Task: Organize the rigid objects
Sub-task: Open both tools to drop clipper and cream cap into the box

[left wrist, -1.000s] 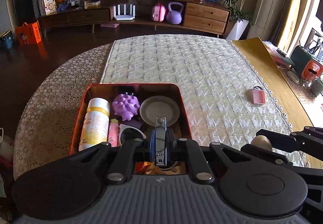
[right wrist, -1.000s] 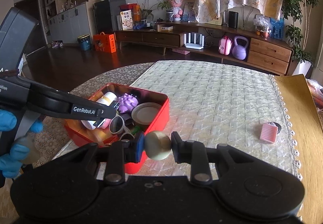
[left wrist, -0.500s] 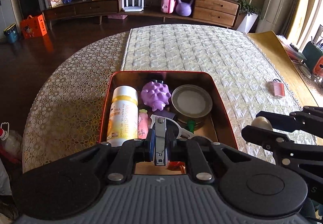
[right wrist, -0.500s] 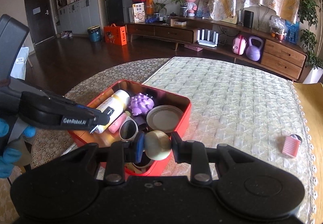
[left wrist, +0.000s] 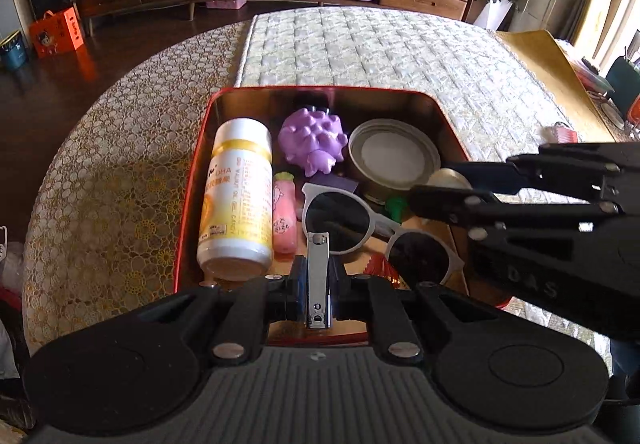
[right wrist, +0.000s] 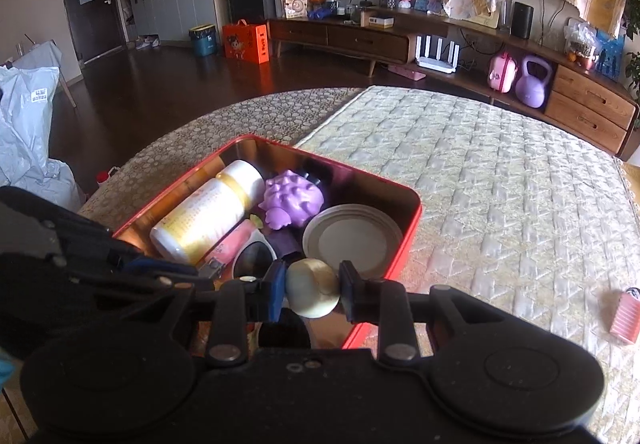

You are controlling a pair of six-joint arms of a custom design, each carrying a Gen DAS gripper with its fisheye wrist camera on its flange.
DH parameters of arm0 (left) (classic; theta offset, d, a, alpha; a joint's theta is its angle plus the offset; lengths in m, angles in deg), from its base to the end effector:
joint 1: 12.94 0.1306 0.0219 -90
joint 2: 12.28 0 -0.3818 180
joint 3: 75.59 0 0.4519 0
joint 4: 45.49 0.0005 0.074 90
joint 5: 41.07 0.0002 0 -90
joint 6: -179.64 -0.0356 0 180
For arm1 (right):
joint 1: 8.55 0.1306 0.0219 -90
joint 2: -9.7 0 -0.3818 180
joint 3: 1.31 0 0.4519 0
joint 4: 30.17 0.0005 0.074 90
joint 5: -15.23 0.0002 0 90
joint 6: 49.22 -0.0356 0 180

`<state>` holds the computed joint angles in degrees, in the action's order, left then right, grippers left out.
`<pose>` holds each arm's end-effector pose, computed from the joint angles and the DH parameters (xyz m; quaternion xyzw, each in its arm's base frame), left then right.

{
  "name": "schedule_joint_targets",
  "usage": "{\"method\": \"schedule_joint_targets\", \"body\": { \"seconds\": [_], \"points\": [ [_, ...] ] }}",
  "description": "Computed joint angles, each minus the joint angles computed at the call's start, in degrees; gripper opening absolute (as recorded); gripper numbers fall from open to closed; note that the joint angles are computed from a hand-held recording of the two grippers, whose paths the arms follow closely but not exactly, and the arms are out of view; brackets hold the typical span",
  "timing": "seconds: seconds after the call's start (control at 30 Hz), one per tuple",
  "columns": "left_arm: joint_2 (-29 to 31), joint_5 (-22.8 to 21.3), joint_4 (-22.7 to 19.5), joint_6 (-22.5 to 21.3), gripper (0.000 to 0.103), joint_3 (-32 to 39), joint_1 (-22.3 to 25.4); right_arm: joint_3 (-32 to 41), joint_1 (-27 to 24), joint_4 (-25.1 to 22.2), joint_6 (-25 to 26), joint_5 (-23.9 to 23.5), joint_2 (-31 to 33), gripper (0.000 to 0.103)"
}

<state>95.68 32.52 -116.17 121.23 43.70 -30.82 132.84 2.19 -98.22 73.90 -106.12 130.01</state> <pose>0.6098 -0.1867 0.4894 -0.1514 0.9432 0.0156 0.2952 0.6984 0.1508 0.4835 -0.4192 0.8189 0.1948 0.3401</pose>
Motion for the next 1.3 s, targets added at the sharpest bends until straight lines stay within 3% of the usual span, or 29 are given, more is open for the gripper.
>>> {"method": "schedule_joint_targets", "body": {
  "seconds": [0.6,1.3],
  "points": [
    [0.7,2.2,0.1,1.4,0.011,-0.8,1.1,1.5,1.1,-0.9,-1.4,1.2,1.9,0.032],
    [-0.4,0.9,-0.8,3.1,0.012,-0.4,0.0,-1.1,-1.1,-1.1,-4.9,-3.4,-1.8,0.046]
  ]
}}
